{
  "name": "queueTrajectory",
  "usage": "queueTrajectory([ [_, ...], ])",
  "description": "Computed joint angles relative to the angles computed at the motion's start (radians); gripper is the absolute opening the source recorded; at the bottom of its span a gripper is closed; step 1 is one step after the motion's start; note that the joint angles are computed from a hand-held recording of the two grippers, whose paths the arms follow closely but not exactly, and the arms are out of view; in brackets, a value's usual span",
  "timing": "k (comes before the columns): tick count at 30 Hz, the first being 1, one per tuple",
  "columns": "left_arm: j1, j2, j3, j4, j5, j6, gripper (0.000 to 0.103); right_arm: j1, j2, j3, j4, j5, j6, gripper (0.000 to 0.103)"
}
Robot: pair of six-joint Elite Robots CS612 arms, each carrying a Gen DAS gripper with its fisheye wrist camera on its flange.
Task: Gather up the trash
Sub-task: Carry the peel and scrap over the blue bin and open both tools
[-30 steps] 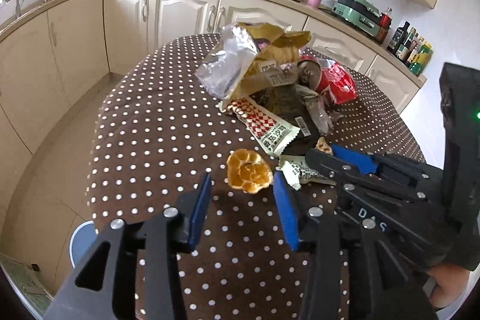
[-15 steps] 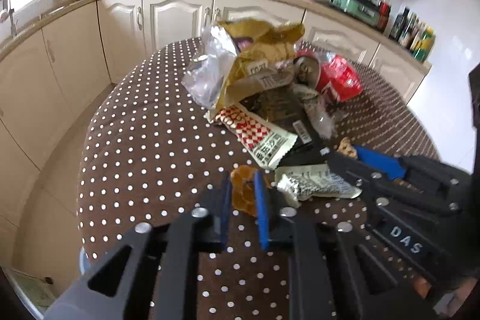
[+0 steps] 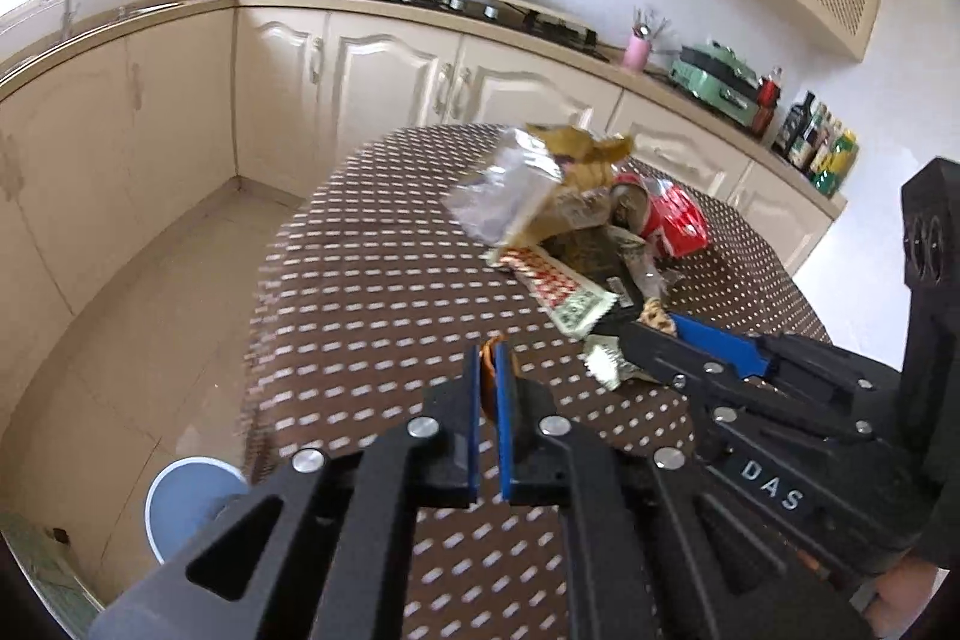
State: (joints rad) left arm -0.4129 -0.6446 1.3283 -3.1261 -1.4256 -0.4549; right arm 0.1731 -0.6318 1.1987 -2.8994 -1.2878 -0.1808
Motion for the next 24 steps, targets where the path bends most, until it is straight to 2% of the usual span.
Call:
queueTrajectory([
  [6,0.024,-0.075,0.158,-0.078,0.089,-0.059,0.004,0.053,0.010,-0.019,0.035,0.074,-0.064,0.025],
  [13,0.073,-0.140,0.309,-0.097,0.194,-0.160,0.004,0.125,0.049,-0.079,0.120,0.147,-0.134,0.025],
  [18,0.116,-0.149,0.369,-0.076,0.200,-0.239,0.004,0.168,0.094,-0.145,0.190,0.171,-0.185,0.025],
  [20,0.136,-0.141,0.379,-0.061,0.185,-0.274,0.004,0.181,0.117,-0.176,0.220,0.183,-0.194,0.025],
  [24,0.170,-0.114,0.368,-0.026,0.139,-0.313,0.004,0.206,0.163,-0.236,0.272,0.160,-0.204,0.024],
])
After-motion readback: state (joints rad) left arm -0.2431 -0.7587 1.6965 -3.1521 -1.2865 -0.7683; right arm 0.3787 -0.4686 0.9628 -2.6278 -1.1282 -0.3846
